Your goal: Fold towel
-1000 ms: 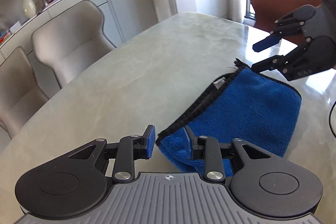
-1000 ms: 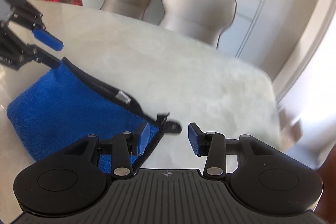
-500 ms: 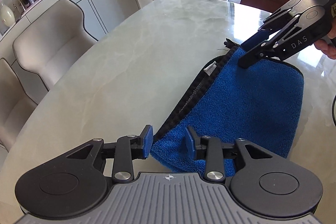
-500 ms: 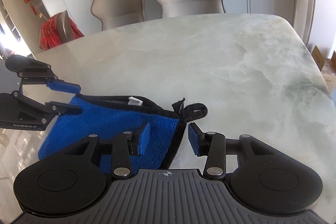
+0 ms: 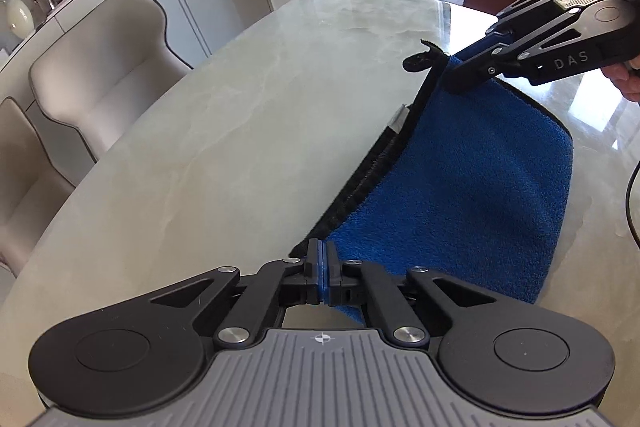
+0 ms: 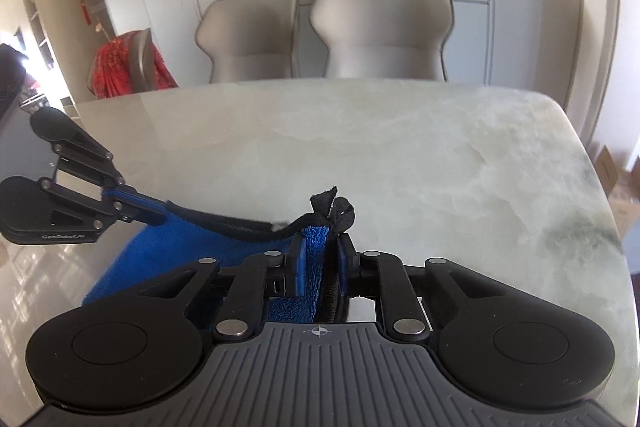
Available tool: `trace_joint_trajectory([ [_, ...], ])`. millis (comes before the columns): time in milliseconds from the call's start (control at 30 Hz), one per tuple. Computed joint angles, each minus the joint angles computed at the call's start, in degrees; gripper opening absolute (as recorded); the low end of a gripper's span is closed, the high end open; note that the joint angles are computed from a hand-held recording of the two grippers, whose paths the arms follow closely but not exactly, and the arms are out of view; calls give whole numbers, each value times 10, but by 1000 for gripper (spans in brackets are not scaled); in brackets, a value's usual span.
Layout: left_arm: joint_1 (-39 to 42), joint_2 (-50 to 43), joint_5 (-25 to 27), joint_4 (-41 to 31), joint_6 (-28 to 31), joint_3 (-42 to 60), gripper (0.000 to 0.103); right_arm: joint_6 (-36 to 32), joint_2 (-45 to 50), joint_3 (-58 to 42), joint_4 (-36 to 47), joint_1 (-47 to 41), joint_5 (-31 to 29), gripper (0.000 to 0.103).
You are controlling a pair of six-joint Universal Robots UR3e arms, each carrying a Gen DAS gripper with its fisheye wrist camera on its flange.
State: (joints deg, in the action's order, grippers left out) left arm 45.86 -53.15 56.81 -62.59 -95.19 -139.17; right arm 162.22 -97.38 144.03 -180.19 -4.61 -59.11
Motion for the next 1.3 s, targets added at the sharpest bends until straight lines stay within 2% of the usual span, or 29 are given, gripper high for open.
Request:
trace_joint_trajectory([
  [167,16,2,-2,11,-16,3,0,17,65,-46,-31,31,-41,16],
  [267,30,14,-12,-24,5,10,1,19,99,-78,-3,48,-74,16],
  [300,48,29,-32,-71,38,17,4,17,103,-81,0,53,-81,17],
  [367,59,39,-48,-115,65,28,10,11,105,-75,-6,55,-82,17],
  [400,56,38,-49,-115,67,28,13,9,100,-69,-9,55,-81,17],
  [433,51,37,-47,-109,65,28,23,8,96,-63,-12,54,-81,17],
  [467,43,31,-43,-95,59,25,27,5,90,-57,-11,52,-79,18],
  [533,22,11,-29,-66,45,25,28,-1,83,-52,-5,49,-77,18],
  [667,-16,-29,-3,1,12,17,28,-11,73,-44,1,44,-73,18],
  [800,-38,-59,14,31,-14,24,26,-14,69,-40,2,45,-74,18],
  [867,-44,-67,23,52,-20,21,16,-15,68,-39,2,45,-74,18],
  [1033,-34,-44,20,45,-2,12,5,-14,63,-36,-2,44,-71,19],
  [1167,-18,-51,13,25,-27,26,4,-12,62,-29,-23,38,-58,19],
  [1300,-13,-56,7,42,-41,18,1,5,90,-44,-33,48,-77,23],
])
